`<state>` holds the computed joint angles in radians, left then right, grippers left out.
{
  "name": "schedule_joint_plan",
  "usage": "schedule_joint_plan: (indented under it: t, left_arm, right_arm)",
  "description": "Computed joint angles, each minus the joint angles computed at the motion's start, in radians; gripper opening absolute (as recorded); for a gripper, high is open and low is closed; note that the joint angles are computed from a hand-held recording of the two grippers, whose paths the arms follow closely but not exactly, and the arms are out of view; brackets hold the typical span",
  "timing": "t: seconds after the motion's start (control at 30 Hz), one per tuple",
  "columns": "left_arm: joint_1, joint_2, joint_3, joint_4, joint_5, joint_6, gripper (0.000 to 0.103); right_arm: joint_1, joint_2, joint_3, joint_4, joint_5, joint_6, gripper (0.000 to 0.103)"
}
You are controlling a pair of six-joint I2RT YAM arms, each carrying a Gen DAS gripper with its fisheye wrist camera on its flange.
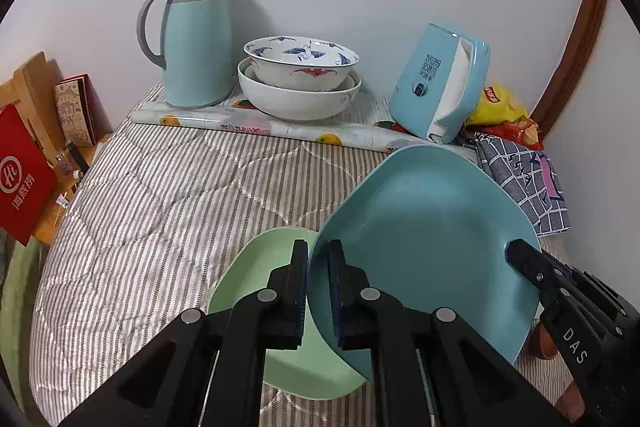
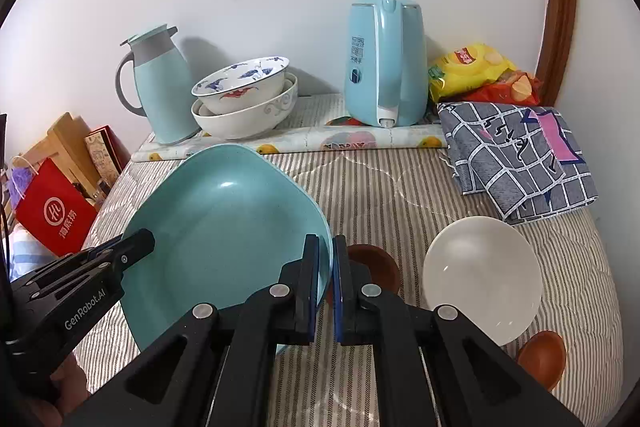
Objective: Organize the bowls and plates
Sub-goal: 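Carry the blue plate with the left gripper over the green plate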
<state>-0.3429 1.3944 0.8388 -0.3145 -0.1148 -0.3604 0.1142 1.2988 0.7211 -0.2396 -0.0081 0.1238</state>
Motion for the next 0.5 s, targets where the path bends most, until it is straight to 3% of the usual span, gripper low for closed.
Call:
schedule_joint_plan:
  t: [0.5]
  left_arm:
    - [0.058, -0.068, -0.038, -0.018, 0.037, 0.031, 0.01]
  right_arm:
    - [0.075, -0.039, -0.012, -0.018, 0.045, 0.046, 0.006]
